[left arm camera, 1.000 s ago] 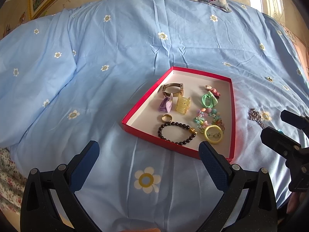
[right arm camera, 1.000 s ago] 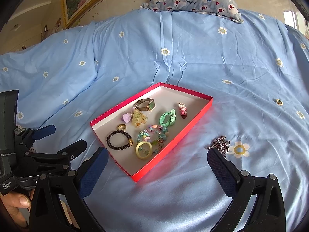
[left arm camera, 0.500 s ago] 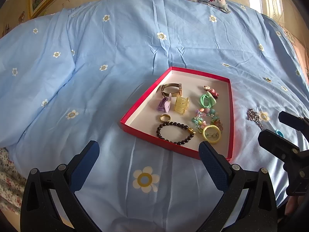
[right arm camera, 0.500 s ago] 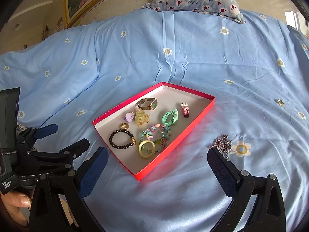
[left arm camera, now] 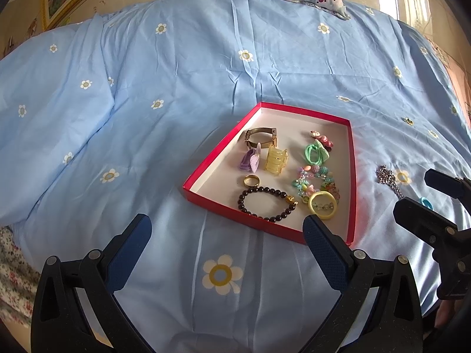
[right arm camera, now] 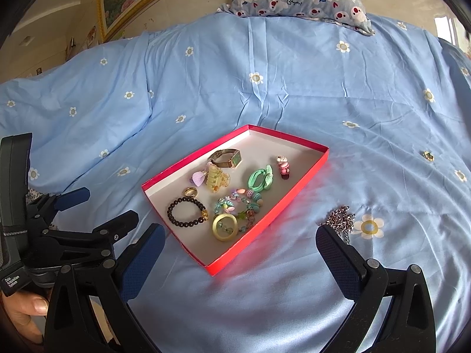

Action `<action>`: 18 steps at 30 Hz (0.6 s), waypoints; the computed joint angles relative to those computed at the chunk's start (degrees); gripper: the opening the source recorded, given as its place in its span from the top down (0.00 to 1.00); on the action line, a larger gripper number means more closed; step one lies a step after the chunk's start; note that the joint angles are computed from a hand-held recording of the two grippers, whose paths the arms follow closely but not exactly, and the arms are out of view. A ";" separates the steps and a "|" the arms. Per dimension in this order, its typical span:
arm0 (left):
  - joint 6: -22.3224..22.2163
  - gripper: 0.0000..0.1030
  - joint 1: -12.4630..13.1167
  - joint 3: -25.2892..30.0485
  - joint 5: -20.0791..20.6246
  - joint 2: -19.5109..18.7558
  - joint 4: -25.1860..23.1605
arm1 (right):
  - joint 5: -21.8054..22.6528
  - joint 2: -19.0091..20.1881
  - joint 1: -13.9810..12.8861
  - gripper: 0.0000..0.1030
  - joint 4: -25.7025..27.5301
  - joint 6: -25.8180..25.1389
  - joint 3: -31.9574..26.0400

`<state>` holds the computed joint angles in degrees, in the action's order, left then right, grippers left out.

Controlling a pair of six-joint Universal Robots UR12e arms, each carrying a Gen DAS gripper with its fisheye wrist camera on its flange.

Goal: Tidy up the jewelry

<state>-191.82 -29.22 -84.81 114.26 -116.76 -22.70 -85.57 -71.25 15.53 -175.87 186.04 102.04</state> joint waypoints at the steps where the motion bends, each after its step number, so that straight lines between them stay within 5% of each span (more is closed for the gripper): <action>1: 0.01 0.00 0.01 -0.01 -0.06 0.00 0.04 | 0.05 0.01 -0.02 0.00 0.04 -0.01 -0.02; 18: 0.38 0.00 -0.03 0.30 -0.23 -0.35 -0.04 | 0.14 -0.08 -0.10 0.00 0.26 0.02 0.03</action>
